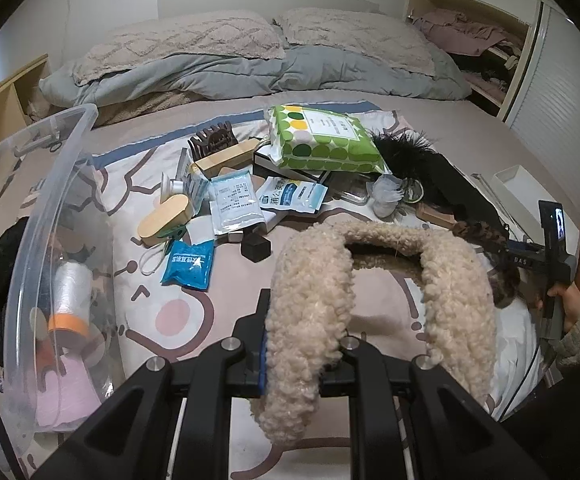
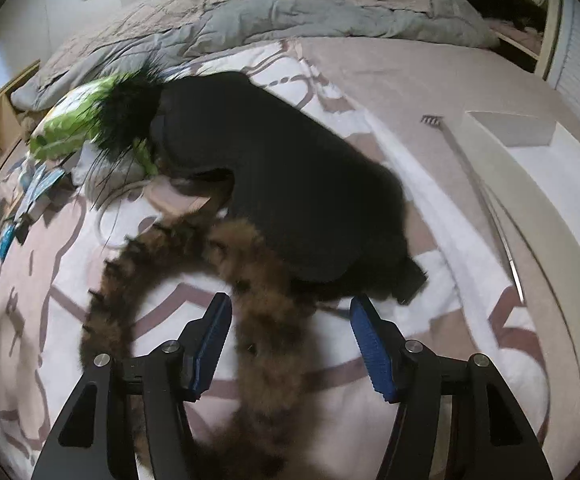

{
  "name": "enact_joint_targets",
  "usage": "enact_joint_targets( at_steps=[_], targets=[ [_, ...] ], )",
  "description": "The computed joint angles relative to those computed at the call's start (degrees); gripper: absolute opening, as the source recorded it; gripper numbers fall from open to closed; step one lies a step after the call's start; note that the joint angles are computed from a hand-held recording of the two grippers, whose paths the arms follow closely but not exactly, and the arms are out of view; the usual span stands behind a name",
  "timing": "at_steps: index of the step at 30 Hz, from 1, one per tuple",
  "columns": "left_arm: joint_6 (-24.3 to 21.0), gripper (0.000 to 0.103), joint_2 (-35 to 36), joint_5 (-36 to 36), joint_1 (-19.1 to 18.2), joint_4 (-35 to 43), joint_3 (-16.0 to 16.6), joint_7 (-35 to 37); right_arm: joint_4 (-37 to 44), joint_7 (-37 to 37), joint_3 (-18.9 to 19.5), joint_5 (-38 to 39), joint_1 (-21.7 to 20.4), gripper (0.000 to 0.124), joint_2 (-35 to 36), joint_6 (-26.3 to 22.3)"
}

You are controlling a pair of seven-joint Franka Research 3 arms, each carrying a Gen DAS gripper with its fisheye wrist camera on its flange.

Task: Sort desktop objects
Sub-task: 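Lift the brown fur ring with the right tool, adjusting its grip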

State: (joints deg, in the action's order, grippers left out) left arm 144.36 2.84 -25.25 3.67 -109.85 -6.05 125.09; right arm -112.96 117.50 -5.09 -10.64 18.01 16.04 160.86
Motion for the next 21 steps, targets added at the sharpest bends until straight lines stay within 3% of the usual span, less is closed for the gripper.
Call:
enact_joint_targets(
  at_steps=[8,21],
  targets=[
    [0.0,0.016,0.5,-0.1,0.1,0.5,-0.3,0.2,-1.4,-4.9,1.3,3.4,-1.3,0.016,-0.6,3.5],
    [1.9,0.016,-2.6,-3.8,-0.1,-1.7,0.6,2.1,-1.0,-9.3,2.7,5.5,0.2,0.015,-4.1,5.8]
  ],
)
